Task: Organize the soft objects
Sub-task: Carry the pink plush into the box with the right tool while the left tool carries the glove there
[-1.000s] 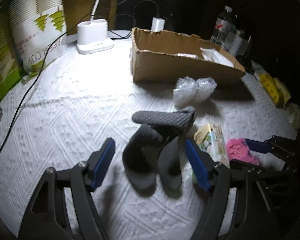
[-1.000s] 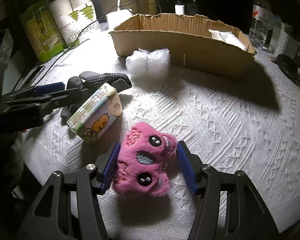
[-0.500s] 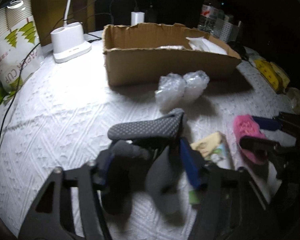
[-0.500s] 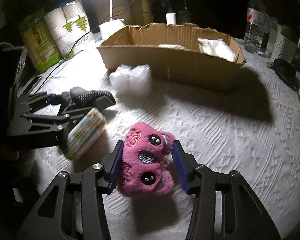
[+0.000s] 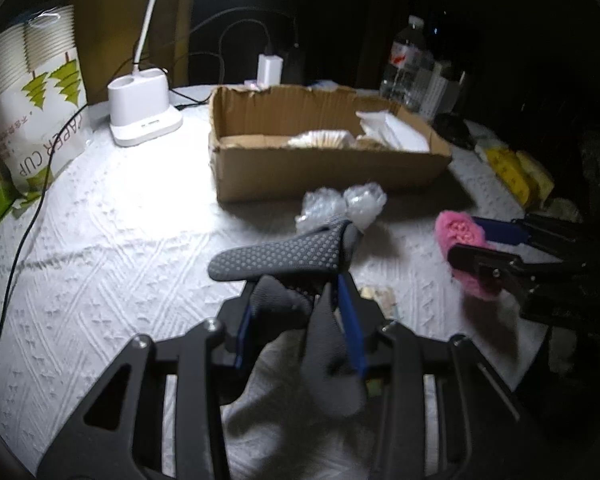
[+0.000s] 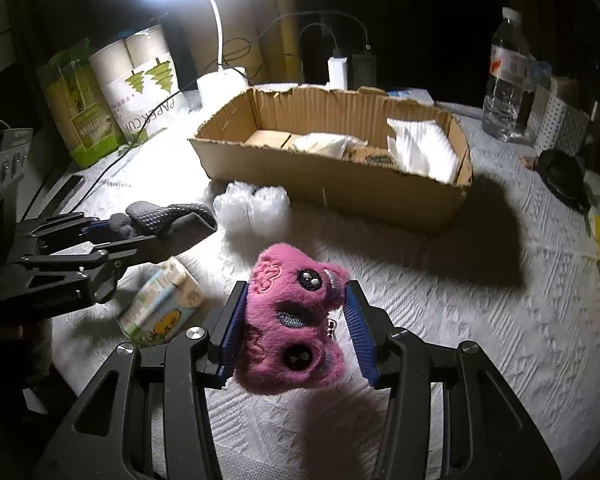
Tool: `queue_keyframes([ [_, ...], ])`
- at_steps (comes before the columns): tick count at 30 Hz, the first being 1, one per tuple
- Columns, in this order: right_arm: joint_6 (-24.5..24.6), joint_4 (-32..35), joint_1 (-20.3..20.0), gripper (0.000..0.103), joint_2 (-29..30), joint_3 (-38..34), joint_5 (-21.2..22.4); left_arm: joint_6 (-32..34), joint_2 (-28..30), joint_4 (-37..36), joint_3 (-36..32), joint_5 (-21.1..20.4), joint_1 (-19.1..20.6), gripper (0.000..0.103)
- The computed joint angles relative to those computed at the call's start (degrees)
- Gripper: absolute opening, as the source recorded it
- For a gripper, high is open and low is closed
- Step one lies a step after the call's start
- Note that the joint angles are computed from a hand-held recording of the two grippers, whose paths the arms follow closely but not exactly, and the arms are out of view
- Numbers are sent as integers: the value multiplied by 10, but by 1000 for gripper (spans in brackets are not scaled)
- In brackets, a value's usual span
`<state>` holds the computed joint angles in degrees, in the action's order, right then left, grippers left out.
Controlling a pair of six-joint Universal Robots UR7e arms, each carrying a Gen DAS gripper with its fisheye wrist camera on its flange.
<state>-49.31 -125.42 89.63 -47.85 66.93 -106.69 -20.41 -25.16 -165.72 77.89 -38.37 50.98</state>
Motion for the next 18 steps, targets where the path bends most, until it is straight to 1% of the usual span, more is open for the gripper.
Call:
queue_keyframes([
  [2,-3,-2,2,50,1,-4,2,1,-6,-19,8,-5,-1,39],
  [4,-4,-3,3,50,2,-9,7,4,-9,-26,8,4,-3,39],
  [9,-2,-9,4,50,7,-23,15,12,-18,-41,3,2,-3,39],
  [18,-6,9,7,50,33,-81,22,49,-5,-50,-47,10,-1,39],
])
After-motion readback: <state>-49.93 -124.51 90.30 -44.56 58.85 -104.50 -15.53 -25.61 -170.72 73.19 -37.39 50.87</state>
